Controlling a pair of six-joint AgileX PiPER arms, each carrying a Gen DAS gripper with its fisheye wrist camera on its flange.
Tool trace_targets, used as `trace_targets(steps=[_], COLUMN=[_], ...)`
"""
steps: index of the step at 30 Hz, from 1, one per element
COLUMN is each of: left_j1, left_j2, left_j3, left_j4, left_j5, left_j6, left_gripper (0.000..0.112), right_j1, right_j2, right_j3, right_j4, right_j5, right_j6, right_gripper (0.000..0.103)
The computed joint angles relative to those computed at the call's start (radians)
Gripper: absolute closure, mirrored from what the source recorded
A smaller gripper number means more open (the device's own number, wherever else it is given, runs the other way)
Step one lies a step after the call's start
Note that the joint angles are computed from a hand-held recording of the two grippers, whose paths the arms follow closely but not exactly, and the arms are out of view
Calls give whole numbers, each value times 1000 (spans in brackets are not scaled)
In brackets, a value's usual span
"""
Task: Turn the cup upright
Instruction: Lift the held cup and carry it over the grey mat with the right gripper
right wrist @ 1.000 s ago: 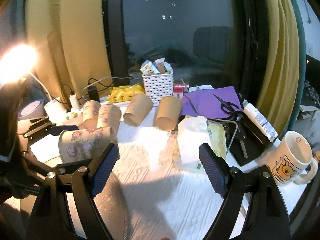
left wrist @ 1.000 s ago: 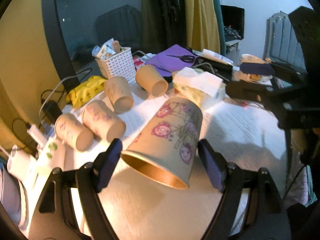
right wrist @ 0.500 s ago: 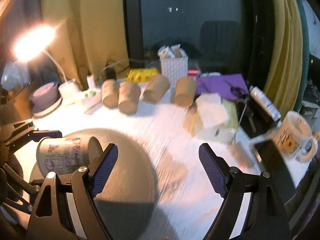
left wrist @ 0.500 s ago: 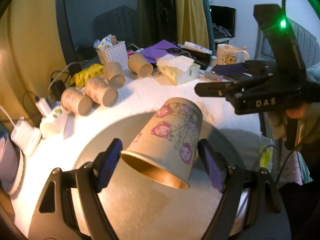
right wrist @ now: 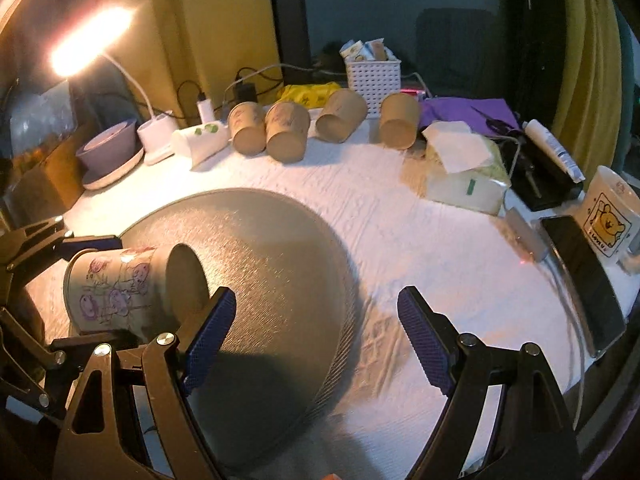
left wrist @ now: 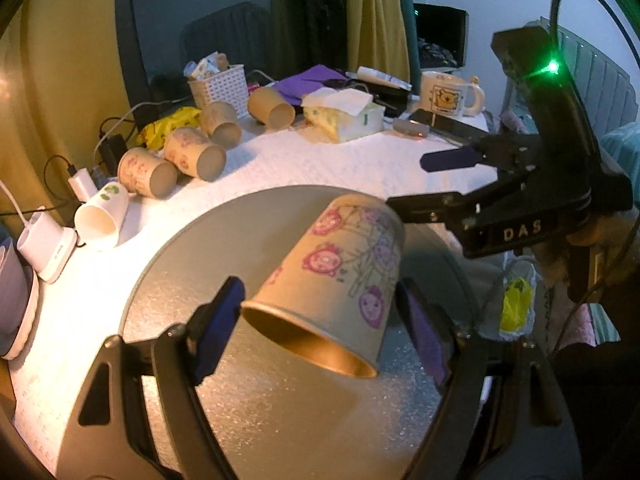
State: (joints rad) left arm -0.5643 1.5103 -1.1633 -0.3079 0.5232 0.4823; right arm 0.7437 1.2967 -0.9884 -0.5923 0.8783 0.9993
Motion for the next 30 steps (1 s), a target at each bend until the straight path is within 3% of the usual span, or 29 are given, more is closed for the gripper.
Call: trace_targets(steps=[30], left_j1=[33], left_j2=[25], left_j3=[-5], left_j4=[-37], left_j5=[74], left_j6=[-22], left_gripper=[30], right_j1=[5], right_j2=[26], right_j3=[19], right_j4=[60], right_j5=[-43], right_j6=[-40], right_gripper=[18])
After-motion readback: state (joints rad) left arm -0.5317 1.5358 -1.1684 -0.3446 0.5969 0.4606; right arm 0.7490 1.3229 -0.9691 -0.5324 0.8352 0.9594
